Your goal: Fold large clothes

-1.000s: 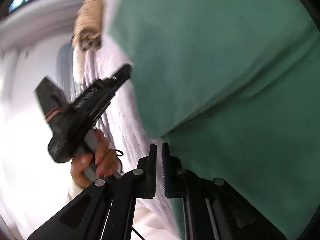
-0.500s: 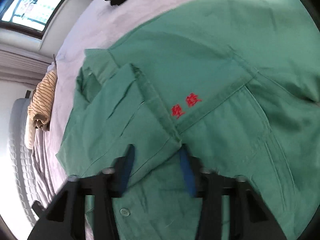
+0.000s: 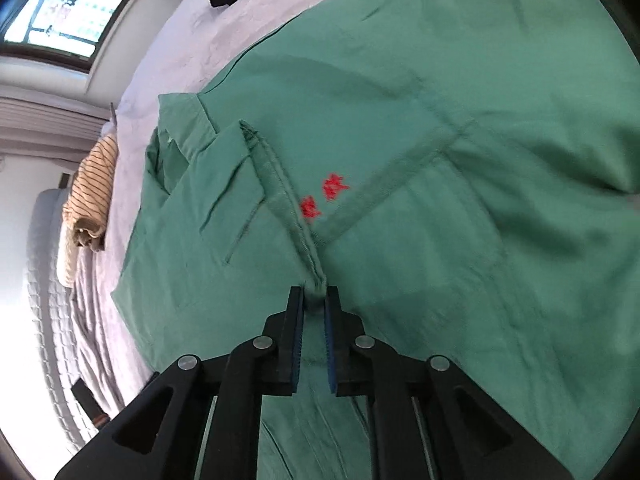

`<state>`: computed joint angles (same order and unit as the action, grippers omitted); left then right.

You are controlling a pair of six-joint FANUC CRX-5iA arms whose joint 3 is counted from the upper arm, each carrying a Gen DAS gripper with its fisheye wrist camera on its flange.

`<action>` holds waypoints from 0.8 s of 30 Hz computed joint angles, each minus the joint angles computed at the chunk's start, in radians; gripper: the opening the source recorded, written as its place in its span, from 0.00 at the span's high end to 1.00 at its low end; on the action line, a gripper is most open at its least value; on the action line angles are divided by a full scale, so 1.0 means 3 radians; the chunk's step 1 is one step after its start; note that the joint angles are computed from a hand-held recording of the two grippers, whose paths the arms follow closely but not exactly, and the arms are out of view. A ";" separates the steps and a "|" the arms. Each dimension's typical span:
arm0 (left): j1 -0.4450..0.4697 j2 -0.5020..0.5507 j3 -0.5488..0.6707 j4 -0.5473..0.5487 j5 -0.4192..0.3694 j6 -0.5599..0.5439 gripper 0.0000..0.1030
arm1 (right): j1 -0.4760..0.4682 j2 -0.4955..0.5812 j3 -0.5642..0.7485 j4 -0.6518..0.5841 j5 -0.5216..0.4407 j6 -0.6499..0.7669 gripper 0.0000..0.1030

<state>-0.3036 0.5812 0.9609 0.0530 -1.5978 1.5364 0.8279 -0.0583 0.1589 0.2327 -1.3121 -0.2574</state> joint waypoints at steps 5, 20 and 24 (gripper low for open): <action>-0.0146 -0.0027 0.0219 -0.0164 -0.0245 0.0036 0.82 | 0.0136 -0.0130 0.0049 -0.0084 -0.0170 0.0120 0.78; -0.0660 -0.0265 0.0110 -0.0353 -0.0496 0.0224 0.09 | 0.0615 -0.0445 -0.0167 -0.0005 -0.0212 -0.0175 0.33; -0.0836 -0.0101 0.0360 -0.0448 -0.0725 0.0254 0.09 | 0.0693 -0.0615 -0.0362 0.0100 -0.0097 -0.0309 0.22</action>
